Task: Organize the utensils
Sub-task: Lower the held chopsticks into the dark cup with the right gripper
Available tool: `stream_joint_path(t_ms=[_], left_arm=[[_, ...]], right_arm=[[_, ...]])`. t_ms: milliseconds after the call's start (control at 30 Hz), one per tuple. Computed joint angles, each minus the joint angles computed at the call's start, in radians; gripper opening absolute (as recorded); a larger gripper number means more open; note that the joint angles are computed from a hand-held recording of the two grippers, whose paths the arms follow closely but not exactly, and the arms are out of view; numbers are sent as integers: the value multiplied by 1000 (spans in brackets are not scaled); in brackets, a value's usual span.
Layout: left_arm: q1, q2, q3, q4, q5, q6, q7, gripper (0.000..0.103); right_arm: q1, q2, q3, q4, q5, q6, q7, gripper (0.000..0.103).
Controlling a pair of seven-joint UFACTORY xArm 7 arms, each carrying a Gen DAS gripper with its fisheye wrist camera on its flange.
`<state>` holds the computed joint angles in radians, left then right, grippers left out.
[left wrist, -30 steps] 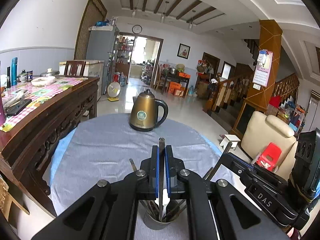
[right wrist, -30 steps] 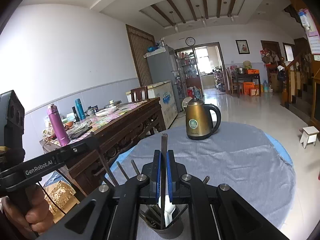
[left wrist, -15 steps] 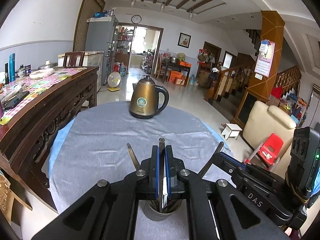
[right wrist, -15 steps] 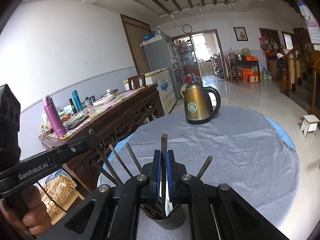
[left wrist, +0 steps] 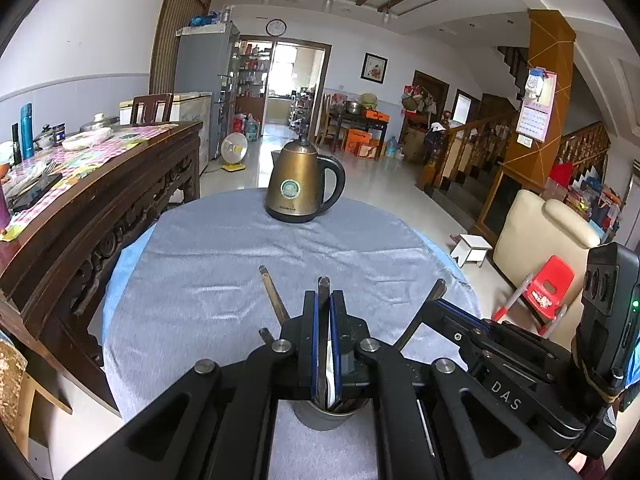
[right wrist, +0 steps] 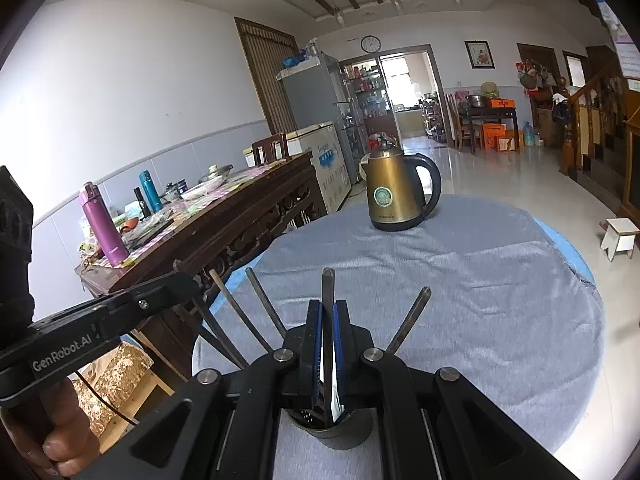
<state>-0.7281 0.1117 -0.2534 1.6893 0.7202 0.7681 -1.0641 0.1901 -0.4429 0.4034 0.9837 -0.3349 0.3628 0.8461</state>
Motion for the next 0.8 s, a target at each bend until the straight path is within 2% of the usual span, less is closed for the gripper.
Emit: stream_joint_path(t_ms=[800], left_arm=[[6, 10, 1, -6, -93, 32, 58, 6]], right_arm=[[14, 17, -10, 8, -6, 21, 6, 7]])
